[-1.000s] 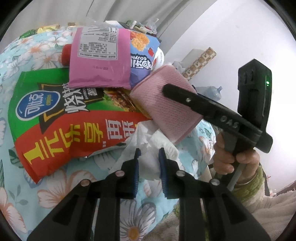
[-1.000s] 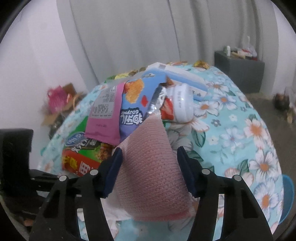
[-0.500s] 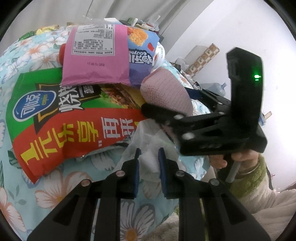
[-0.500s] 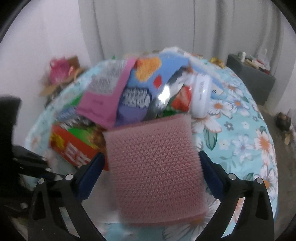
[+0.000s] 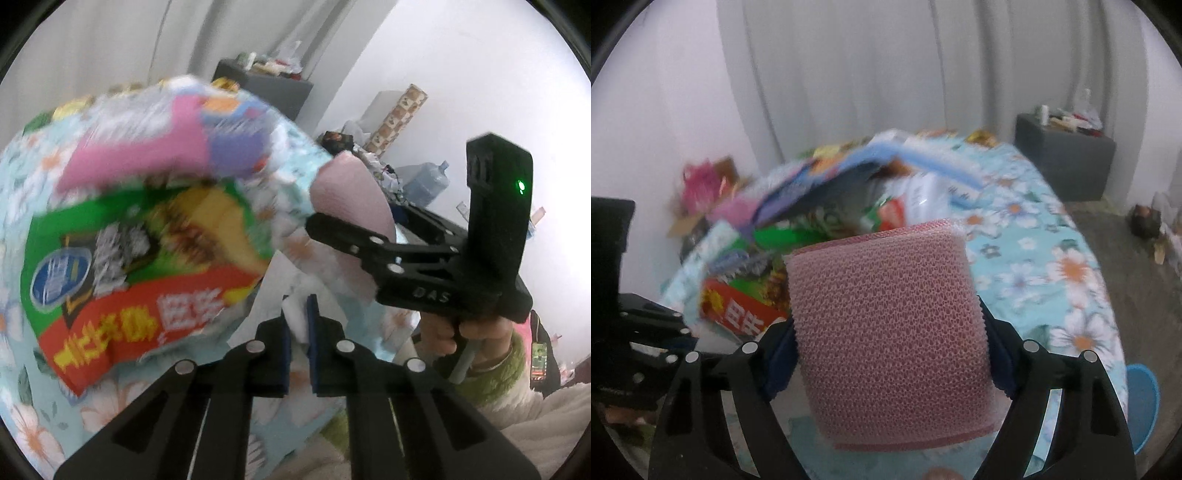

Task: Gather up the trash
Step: 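Lift the sponge and tissue and carry them toward the wastebasket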

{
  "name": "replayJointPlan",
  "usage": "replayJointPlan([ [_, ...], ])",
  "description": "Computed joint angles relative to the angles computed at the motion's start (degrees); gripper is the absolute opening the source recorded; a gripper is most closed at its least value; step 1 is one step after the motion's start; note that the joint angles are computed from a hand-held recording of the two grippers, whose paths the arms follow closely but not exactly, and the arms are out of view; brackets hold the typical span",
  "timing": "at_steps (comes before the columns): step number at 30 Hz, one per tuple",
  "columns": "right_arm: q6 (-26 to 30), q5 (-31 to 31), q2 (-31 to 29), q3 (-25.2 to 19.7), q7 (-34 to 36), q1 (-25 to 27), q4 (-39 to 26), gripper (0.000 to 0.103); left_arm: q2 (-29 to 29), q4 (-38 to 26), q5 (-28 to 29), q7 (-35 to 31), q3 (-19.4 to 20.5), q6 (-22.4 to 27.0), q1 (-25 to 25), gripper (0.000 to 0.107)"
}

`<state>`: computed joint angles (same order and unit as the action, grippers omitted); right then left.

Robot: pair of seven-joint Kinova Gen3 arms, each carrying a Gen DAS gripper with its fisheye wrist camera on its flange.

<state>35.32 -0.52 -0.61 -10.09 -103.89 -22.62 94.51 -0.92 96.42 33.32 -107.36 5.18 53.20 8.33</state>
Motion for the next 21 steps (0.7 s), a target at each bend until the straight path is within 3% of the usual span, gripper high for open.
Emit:
replayJointPlan([
  [2,-2.32,-3.82,-2.64,1.38,1.55,1.23,2.57,0.078,1.65,-2.98,0.05,-0.94,-0.89,0.38,2.45,0.007],
  [5,-4.20,-9.08,-5.95,4.05,3.82,3.33,5.13,0.078,4.45,-7.53,-0.16,-1.18,-5.59,1.31,9.38,0.007],
  [8,-5.19,-12.43,-8.61,6.04,4.63,5.76,7.40,0.078,8.47,-13.22,-1.58,1.71,-5.82,1.46,13.19,0.007],
  [12,-5.60,-21.20,-12.34,14.63,7.63,5.41,11.70,0.079,15.94,-23.67,-1.94,1.04,-2.69,4.97,14.80,0.007],
  [14,-5.15,-22.66,-13.58,15.47,6.87,9.20,13.42,0.078,19.55,-28.97,-2.47,1.00,-2.53,6.89,16.65,0.007],
  [16,-4.71,-21.49,-14.59,15.00,3.97,13.24,14.66,0.078,23.67,-34.28,-4.05,1.01,1.20,7.43,16.39,0.007],
  [21,-5.94,-22.91,-16.46,19.73,0.85,17.92,19.01,0.079,34.25,-47.55,-7.67,3.98,9.62,9.19,15.79,0.007],
])
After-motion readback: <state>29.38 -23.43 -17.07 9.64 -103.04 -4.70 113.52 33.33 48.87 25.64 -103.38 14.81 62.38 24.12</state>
